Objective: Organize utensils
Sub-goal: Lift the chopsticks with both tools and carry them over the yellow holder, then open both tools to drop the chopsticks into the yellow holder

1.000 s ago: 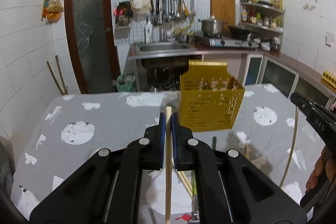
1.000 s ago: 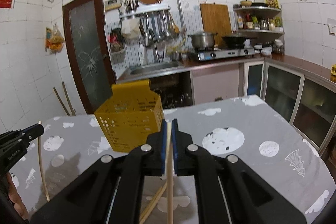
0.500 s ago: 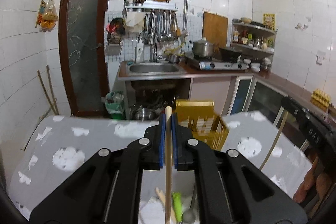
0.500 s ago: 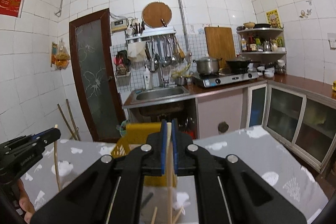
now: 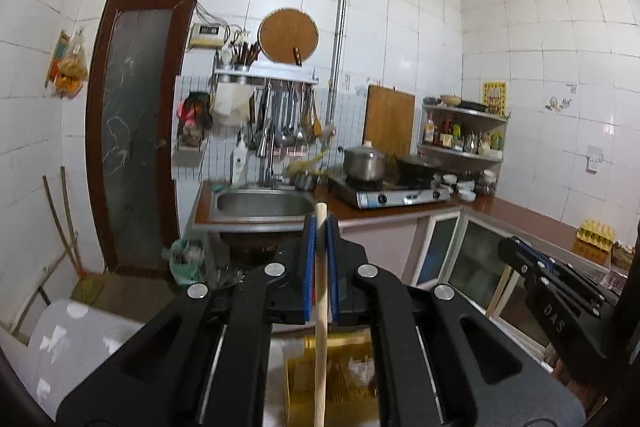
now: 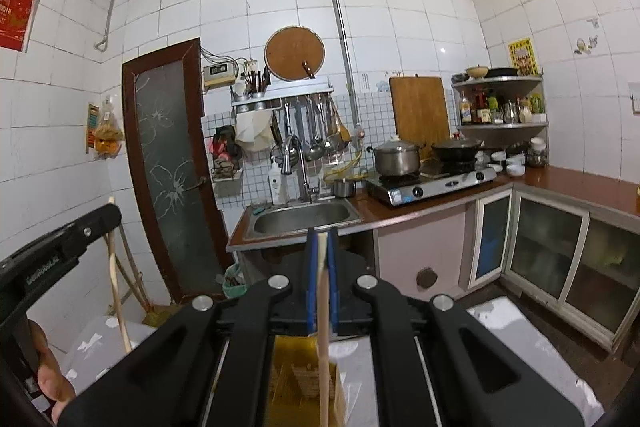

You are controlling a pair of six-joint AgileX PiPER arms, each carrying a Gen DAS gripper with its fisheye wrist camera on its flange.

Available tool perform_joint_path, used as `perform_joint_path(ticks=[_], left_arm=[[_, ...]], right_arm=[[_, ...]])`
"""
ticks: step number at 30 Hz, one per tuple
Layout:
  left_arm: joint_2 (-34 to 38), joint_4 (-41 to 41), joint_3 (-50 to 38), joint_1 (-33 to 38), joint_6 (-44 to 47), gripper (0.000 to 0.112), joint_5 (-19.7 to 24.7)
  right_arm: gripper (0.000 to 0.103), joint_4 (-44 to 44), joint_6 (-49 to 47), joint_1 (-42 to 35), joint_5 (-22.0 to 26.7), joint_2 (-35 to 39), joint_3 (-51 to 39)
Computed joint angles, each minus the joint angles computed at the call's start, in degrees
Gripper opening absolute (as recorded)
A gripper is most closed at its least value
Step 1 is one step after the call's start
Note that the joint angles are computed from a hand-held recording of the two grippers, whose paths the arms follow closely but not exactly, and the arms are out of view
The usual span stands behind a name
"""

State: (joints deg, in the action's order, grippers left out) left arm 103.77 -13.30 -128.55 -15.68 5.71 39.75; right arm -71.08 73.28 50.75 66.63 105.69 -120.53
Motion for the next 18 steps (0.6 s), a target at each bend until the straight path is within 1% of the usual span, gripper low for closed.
perform_joint_path(ticks=[4, 6, 7, 9, 11, 12, 14, 16, 17, 18], left_arm=[[8.8, 2.2, -14.0, -0.9, -2.8, 0.005, 2.8], [12.3, 2.4, -18.7, -1.3, -3.3, 0.005, 3.8], [14.1, 2.8, -20.3, -1.6, -3.6, 0.005, 3.3], [15.6, 3.5, -19.9, -2.3, -3.5, 0.005, 1.4], [16.4, 2.4, -17.7, -2.4, -2.6, 0.005, -1.4], [15.7, 1.0, -14.1, -2.3, -1.7, 0.005, -4.6], [15.3, 0.0, -8.8, -2.4, -0.4, 0.005, -9.1], [16.1, 0.5, -7.2, -2.6, -0.2, 0.005, -10.8], [16.3, 0.9, -5.1, -2.7, -0.5, 0.005, -12.6], [16.6, 0.8, -4.6, -2.6, -0.6, 0.005, -12.9]], right_arm=[[0.005, 0.9, -2.4, -2.3, -1.6, 3.4, -5.8], [0.005, 1.8, -3.3, -3.6, -2.9, 5.2, -8.0], [0.005, 1.6, -3.4, -4.0, -3.3, 6.0, -8.4], [0.005, 1.1, -2.6, -5.0, -4.9, 6.7, -7.5], [0.005, -0.1, -0.4, -6.2, -6.8, 6.9, -5.0], [0.005, 0.1, 0.1, -6.7, -7.5, 7.1, -4.7], [0.005, 0.7, 3.2, -8.3, -10.0, 6.8, -1.5], [0.005, 1.0, 5.0, -9.2, -11.5, 6.7, 0.9], [0.005, 1.2, 5.2, -9.6, -12.0, 7.0, 1.3], [0.005, 1.3, 5.7, -9.9, -12.6, 7.2, 2.3]])
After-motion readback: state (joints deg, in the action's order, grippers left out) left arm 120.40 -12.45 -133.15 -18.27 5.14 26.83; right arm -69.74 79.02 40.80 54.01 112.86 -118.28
